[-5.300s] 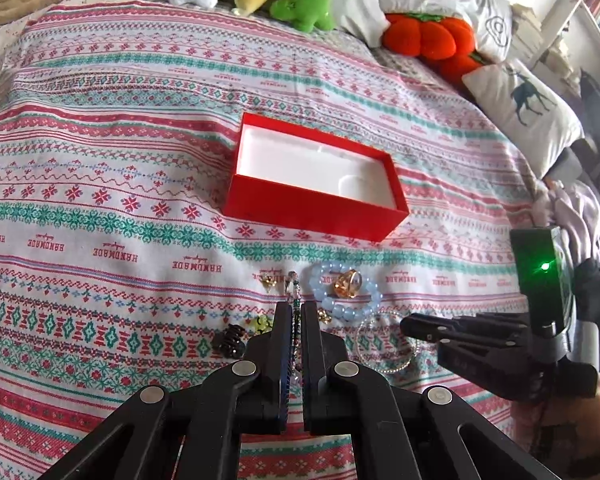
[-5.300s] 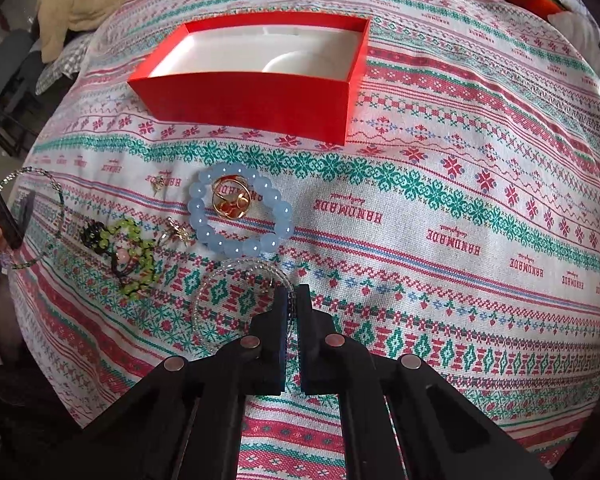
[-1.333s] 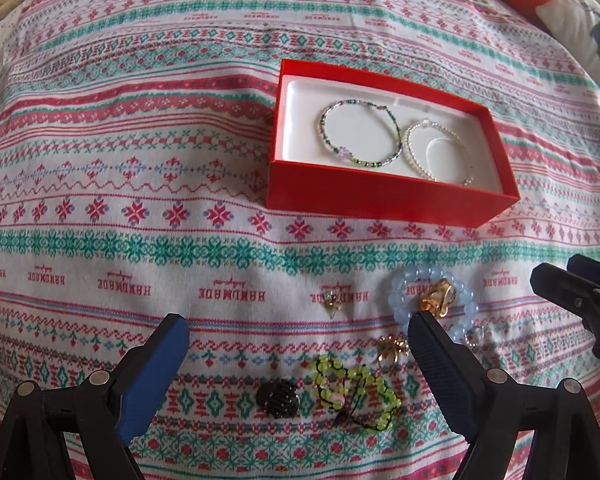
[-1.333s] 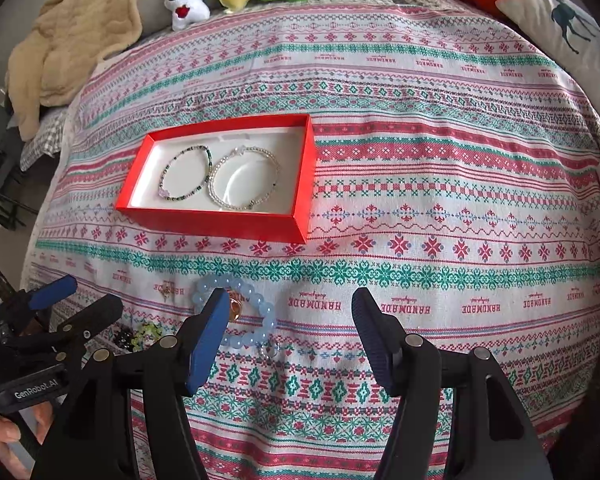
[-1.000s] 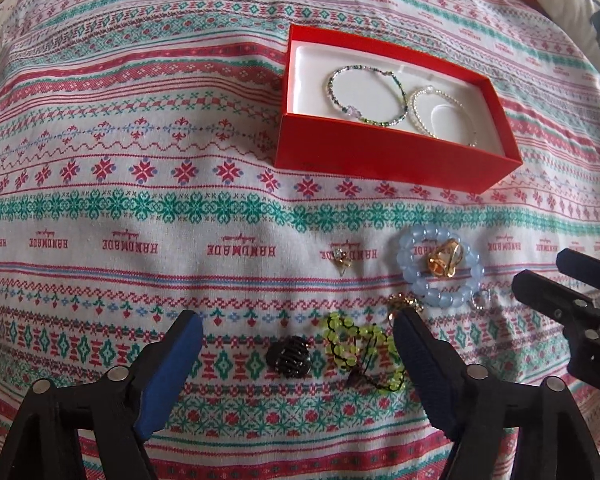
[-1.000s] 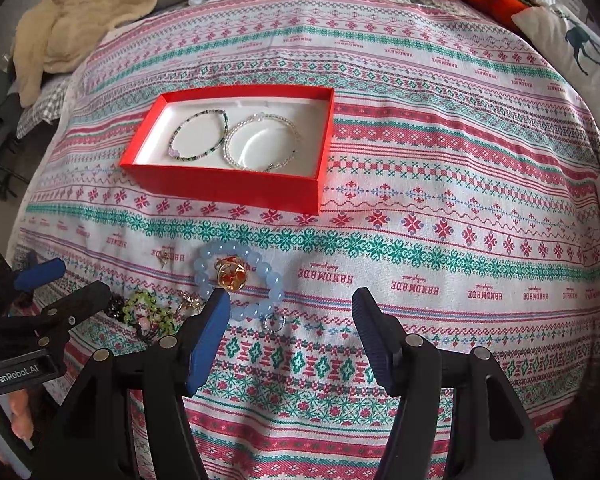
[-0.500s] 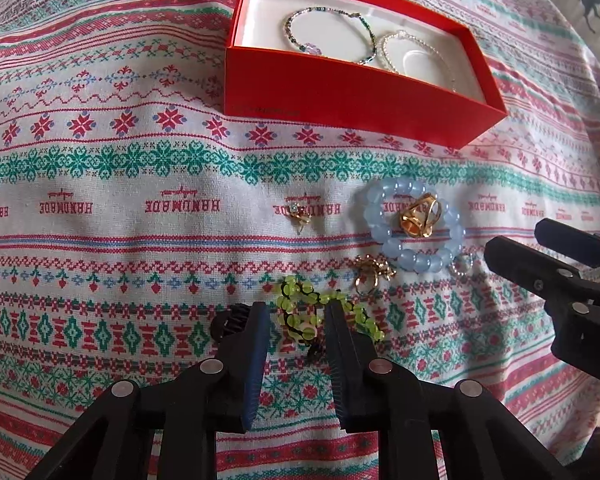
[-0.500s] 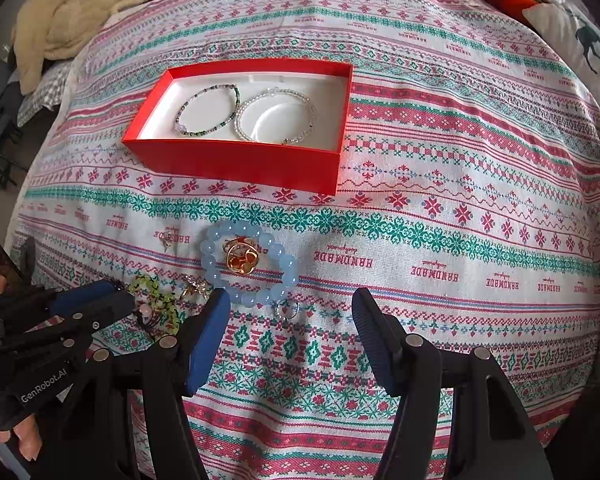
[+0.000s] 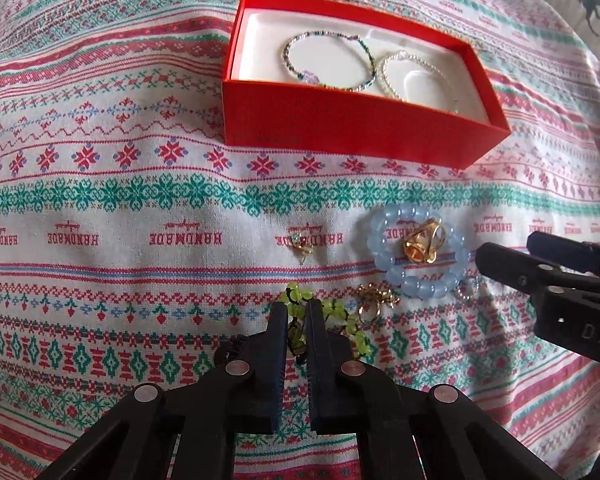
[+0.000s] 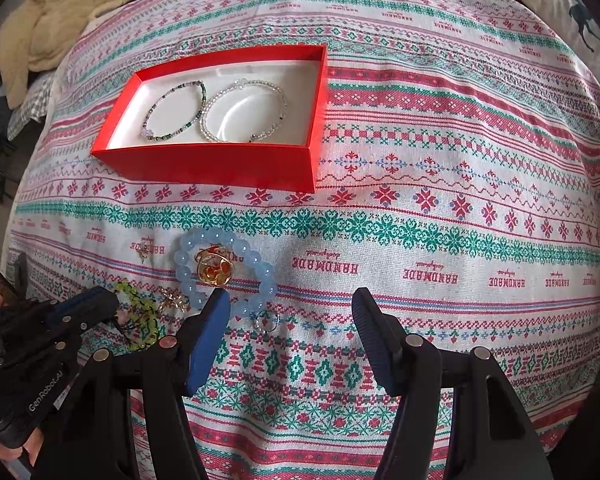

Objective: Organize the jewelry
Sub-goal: 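Grasp the green bead bracelet with the left tool while the right grasps the light blue bead bracelet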

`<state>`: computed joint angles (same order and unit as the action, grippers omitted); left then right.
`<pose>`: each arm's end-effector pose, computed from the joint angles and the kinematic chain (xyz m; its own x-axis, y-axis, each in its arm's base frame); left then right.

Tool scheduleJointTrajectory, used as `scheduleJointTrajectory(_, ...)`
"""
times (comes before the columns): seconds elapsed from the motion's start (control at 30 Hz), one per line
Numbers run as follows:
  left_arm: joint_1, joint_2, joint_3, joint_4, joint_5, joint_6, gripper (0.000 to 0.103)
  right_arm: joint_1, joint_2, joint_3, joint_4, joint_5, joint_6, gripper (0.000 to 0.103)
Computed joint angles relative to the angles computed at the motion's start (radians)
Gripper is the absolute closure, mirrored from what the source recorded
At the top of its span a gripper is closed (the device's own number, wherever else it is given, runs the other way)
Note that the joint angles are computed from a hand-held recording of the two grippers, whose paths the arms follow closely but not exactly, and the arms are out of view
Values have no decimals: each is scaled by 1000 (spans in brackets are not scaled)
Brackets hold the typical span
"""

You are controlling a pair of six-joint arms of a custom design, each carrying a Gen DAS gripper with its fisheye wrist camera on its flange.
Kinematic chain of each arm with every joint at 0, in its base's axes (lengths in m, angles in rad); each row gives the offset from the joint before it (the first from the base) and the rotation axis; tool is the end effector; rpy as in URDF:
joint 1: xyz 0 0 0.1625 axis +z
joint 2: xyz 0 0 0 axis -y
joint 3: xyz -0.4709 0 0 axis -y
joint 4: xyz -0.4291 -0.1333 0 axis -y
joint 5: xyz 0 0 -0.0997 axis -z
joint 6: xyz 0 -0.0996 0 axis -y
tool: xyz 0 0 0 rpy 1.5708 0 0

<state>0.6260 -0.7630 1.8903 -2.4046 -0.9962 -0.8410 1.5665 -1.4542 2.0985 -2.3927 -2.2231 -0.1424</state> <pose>-0.3729 -0.5009 -0.0085 -0.8211 0.0969 -0.5625 0.2456 0.9496 -0.1949 0.0706 -0.5103 0.3122 -0.7868 -0.0301 0.6165 -0.1085 0.9900 -0.0901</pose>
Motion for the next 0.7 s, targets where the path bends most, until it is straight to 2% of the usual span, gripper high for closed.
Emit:
scheduleJointTrajectory(0.13, -3, -24, 18, -25, 13, -2, 100, -15, 14, -8, -4, 25, 11, 38)
scheduleJointTrajectory(0.27, -4, -34, 25, -25, 18, -3, 100, -26, 36, -15, 2, 49, 15, 63)
scheduleJointTrajectory(0.33, -4, -42, 33, -20, 19, -3, 100, -28, 49, -13, -13, 43, 10, 70)
scheduleJointTrajectory(0.4, -4, -41, 34, -18, 20, -3, 100, -31, 59, -13, -27, 51, -8, 81)
scheduleJointTrajectory(0.47, 0, -35, 30, -19, 19, -3, 100, -36, 71, -14, -30, 59, -26, 87)
scheduleJointTrajectory(0.53, 2, -32, 27, -16, 21, -6, 100, -31, 83, -9, -55, 43, -52, 90)
scheduleJointTrajectory(0.7, 5, -26, 19, -16, 31, -2, 100, -25, 87, -7, -68, 35, -56, 91)
